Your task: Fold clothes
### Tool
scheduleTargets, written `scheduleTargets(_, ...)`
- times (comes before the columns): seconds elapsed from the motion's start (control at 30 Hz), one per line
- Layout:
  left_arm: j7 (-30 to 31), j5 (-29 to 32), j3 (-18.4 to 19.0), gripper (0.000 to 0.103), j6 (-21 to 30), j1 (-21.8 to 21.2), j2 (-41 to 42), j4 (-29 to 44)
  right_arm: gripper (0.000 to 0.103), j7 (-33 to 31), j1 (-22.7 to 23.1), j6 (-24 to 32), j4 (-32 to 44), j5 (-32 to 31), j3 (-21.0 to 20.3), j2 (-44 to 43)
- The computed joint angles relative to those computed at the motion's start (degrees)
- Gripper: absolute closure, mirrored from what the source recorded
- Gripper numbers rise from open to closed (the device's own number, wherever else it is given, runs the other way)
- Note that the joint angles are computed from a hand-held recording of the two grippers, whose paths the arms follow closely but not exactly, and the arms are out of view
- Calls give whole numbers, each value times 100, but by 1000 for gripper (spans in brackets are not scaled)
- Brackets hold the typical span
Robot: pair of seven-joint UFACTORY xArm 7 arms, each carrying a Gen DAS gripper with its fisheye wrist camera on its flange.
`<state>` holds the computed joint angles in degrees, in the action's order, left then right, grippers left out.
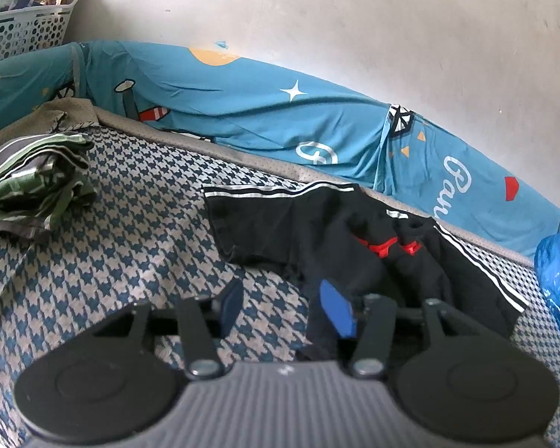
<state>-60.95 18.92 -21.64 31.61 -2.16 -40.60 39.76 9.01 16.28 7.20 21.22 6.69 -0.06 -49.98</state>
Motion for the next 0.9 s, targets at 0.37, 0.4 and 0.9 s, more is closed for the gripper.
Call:
scheduleTargets(0.37, 255, -217, 202, 45, 242, -199, 67, 21, 61, -320, 1300, 102, -40, 257, -5, 438)
scheduleTargets(0.4, 264, -220, 197, 42, 288, -199, 80, 35, 61, -330, 1339, 107, -27, 275, 3, 490)
scheduleTargets(0.9, 222, -164, 252, 14, 605, -204, 96, 141, 53, -1360, 2513, -227, 472, 570, -222, 2019)
